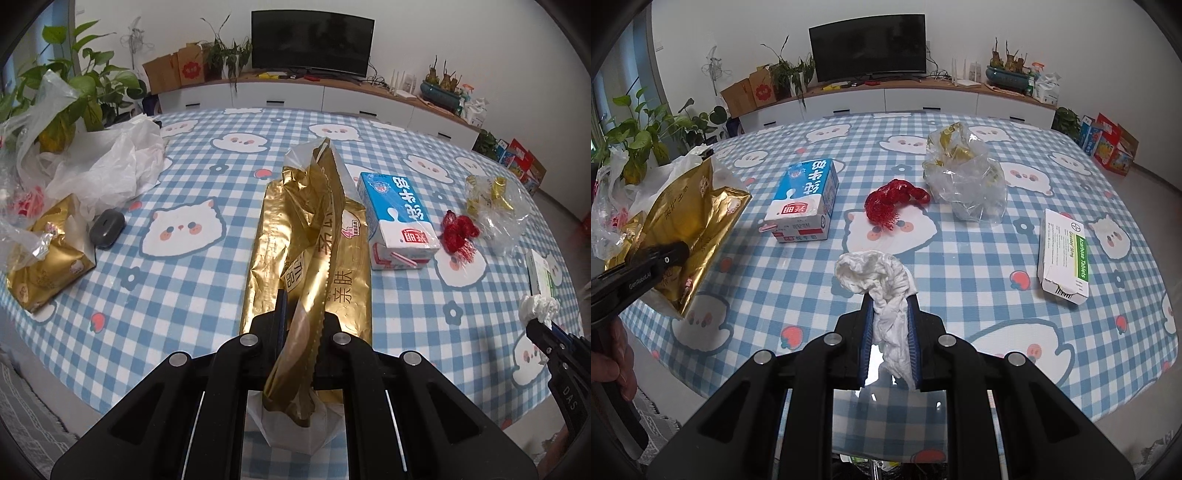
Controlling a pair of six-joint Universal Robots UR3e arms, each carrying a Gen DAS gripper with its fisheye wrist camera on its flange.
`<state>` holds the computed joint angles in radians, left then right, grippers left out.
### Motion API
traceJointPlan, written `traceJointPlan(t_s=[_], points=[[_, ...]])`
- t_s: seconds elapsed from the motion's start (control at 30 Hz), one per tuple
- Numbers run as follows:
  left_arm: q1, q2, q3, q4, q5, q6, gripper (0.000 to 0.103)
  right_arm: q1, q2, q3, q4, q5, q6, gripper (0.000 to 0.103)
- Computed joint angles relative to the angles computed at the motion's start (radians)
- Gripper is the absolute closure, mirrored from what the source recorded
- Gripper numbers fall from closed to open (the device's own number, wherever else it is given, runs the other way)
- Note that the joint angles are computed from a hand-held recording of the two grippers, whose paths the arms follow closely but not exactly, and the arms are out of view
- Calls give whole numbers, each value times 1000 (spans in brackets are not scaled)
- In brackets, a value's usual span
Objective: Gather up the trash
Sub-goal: 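Lift the gold bag and white tissue and carry both over the bin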
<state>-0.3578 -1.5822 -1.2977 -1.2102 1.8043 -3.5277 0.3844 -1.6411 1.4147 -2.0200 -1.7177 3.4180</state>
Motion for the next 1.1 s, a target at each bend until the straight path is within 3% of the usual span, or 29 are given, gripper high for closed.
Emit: traceJointPlan(t_s=[0.53, 1.1], points=[[-164, 287, -268, -42, 68, -164, 96, 128, -120, 77, 37, -79, 86, 88], [-454, 424, -337, -187, 229, -426, 96, 343, -226, 137, 104, -205, 215, 88]])
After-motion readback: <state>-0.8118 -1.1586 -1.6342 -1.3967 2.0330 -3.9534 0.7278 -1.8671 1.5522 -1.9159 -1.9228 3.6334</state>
